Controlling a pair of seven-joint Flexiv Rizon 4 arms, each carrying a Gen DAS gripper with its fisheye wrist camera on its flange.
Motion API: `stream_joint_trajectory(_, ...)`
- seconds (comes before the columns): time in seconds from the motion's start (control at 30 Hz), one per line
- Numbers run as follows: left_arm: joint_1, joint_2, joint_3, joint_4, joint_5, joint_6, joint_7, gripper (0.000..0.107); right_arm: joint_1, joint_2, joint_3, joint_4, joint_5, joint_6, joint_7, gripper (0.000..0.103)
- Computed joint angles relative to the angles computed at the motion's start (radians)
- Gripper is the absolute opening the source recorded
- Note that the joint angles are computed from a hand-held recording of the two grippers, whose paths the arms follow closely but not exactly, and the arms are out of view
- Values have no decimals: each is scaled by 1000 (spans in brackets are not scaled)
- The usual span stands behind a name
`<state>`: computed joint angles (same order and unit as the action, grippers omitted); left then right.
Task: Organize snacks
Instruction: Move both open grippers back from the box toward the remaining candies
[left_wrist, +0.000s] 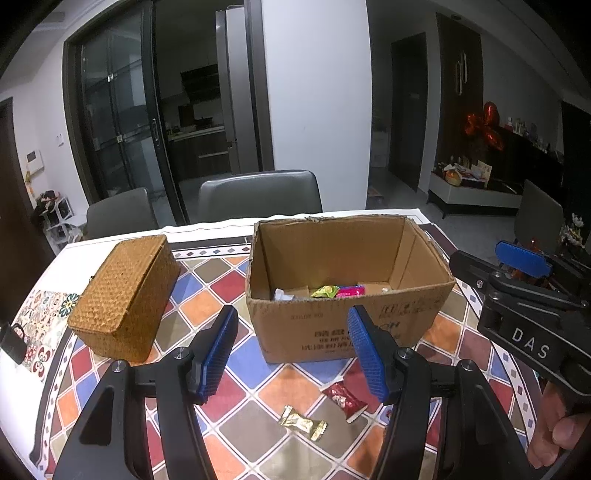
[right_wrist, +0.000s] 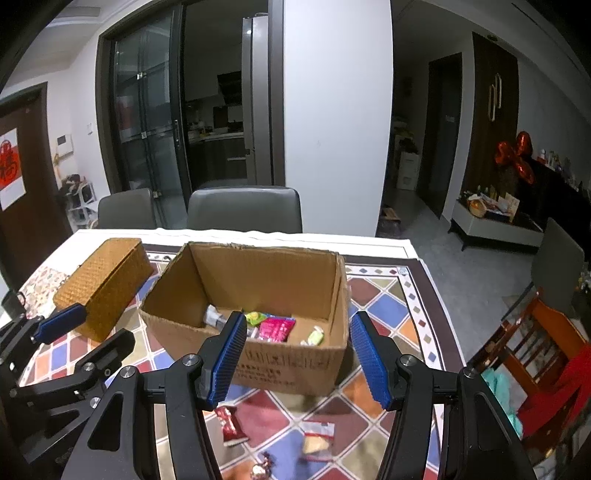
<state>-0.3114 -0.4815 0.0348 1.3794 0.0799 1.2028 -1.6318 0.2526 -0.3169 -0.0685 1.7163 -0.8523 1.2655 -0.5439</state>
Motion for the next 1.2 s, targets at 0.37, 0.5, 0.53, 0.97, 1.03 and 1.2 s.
stream_joint_trajectory(0.37,-4,40,6,78,20,31,-19,61,-3,32,9,72,-23,22,32,60)
stream_joint_trajectory(0.5,1,46,0,112,23,60,-9,61,-5,41,13,102,-35,21,51,60)
stream_joint_trajectory(0.53,1,45,1,117,23,64,-9,61,-5,45,11,112,-47,20,62,60)
stream_joint_trajectory(0.97,27,31,-32,190,-34,115,81,61,-7,42,30,169,-64,-1,124,60)
stream_joint_trajectory(1.03,37,30,-43,208,-50,130,106,61,-4,42,29,179,-72,-4,139,60)
stream_joint_trajectory(1.2,50,25,-59,243,-83,153,162,61,4,37,30,196,-87,-9,169,60)
